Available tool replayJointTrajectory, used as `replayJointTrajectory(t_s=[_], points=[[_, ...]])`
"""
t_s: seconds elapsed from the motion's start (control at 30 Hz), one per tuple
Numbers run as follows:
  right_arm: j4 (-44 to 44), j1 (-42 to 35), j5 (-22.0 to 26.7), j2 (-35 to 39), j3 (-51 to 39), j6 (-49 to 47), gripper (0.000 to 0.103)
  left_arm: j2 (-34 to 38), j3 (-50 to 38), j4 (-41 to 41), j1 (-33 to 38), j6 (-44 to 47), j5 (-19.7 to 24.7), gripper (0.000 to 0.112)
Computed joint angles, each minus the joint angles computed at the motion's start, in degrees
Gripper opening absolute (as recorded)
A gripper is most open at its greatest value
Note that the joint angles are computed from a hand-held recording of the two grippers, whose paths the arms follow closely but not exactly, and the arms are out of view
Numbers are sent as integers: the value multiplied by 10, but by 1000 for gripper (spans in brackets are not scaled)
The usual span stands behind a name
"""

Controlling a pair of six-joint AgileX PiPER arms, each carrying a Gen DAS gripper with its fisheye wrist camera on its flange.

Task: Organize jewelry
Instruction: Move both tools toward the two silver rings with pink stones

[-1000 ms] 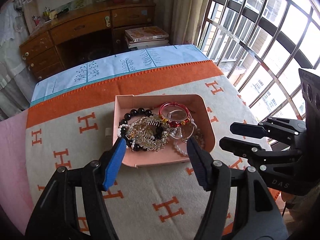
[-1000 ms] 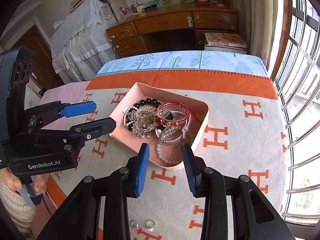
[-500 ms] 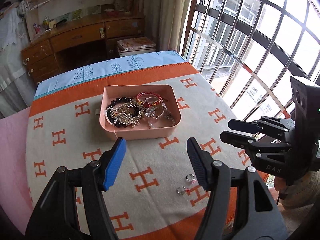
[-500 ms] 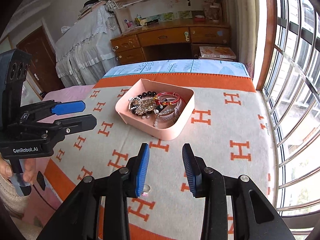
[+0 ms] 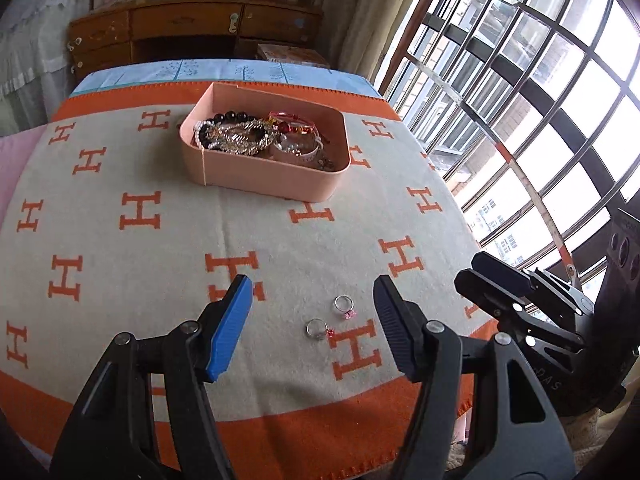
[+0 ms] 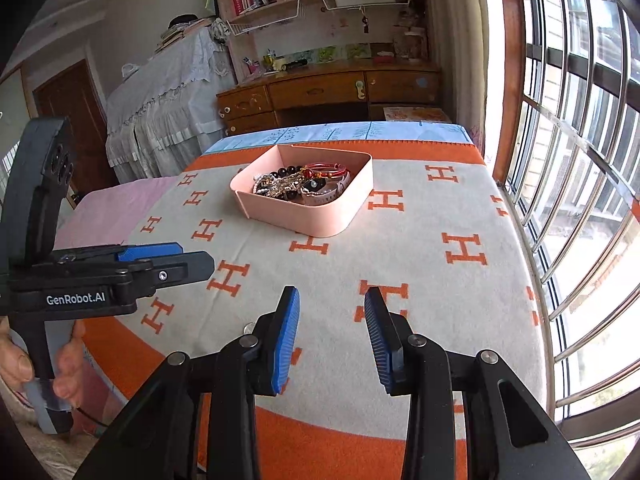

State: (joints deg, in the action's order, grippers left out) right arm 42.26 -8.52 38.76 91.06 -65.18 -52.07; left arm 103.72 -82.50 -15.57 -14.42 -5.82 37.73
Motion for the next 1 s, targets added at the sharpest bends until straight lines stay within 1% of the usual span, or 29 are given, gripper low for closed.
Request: replayJointTrajectory(t_s=[0.03,0.07,0.13,0.27,0.43,0.6,1.0], points=[[7,-6,3,2,5,-5,35,10,1,-17,4,2,10,58],[13,-12,8,5,10,-9,35,21,-2,-34,7,8,23,53],[22,-24,13,15,14,-18,35,38,1,-61,8,22,39,48],[42,-40,18,29,28,-43,35,51,9,-61,-17,27,41,46],[62,-52,13,36,35,-71,35,67,-3,-63,-37,26,41,45],[64,-57,14,44,30,-70,35,98,-39,-68,-40,21,61,45],[59,-51,12,75,17,-63,35,141,-100,-24,-47,-18,47,45]])
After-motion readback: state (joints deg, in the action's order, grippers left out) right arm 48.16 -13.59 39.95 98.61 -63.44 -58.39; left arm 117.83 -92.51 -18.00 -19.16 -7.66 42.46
